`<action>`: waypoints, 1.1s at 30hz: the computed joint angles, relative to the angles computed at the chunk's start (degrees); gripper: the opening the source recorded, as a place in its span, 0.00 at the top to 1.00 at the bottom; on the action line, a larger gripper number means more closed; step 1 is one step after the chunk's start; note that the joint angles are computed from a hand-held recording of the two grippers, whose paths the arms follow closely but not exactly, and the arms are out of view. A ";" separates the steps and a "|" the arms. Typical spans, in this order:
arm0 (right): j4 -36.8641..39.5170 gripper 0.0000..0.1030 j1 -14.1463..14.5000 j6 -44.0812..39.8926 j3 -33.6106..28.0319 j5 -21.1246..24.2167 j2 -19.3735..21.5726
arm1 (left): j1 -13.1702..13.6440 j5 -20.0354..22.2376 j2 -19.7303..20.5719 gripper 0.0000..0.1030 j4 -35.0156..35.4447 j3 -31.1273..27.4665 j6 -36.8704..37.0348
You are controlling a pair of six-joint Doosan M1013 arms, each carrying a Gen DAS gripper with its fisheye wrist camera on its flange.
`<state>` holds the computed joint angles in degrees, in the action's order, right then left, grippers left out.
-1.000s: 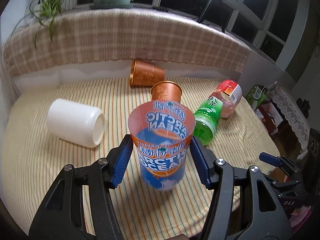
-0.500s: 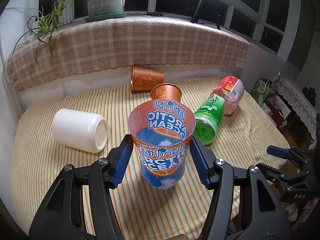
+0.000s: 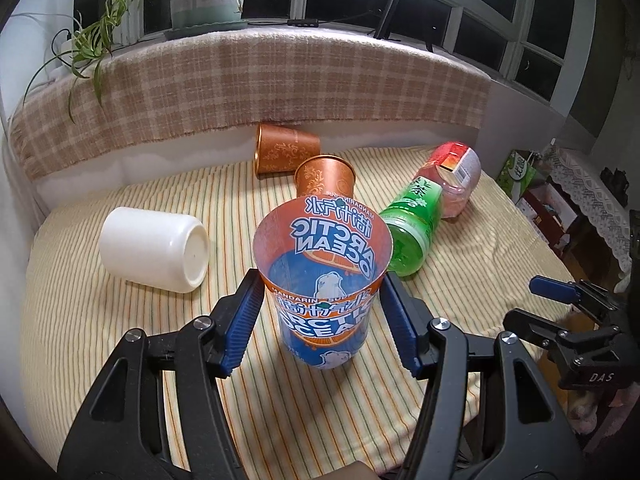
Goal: Flip cup upright
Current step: 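Lower the upright cup onto the bed and open the left tool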
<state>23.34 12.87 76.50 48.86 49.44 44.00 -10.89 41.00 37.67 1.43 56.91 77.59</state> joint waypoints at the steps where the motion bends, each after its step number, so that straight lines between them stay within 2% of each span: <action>1: -0.05 0.15 0.04 0.02 -0.04 0.01 0.00 | 0.02 -0.01 -0.09 0.41 -0.37 0.14 0.25; 7: 0.10 0.15 0.12 -0.16 0.26 -0.25 -0.22 | 0.16 -0.11 -0.43 0.38 -2.49 0.68 1.82; 8: 0.12 0.15 0.15 -0.31 0.41 -0.53 -0.31 | 0.12 -0.14 -0.54 0.36 -2.61 0.83 2.00; 10: 0.13 0.15 0.18 -0.45 0.58 -0.77 -0.46 | -0.01 -0.66 -0.83 0.24 -2.49 1.29 2.27; 11: 0.17 0.15 0.19 -0.53 0.65 -0.87 -0.51 | -0.06 -0.98 -1.00 0.23 -2.53 1.55 2.52; 20: 0.96 0.15 0.21 -1.67 1.55 -2.56 -1.26 | -0.14 -2.43 -2.47 0.22 -0.99 3.70 0.91; 27: -0.09 0.13 0.54 -1.86 3.12 -6.61 -2.47 | -0.27 -6.71 -5.57 0.21 4.64 8.55 -4.67; 30: -1.73 0.12 0.90 -1.30 3.73 -8.88 -3.00 | -0.48 -9.67 -7.30 0.14 8.86 11.13 -8.84; 33: -4.00 0.09 1.45 -0.85 4.79 -12.22 -3.79 | -0.89 -12.44 -8.88 0.13 15.69 13.39 -15.46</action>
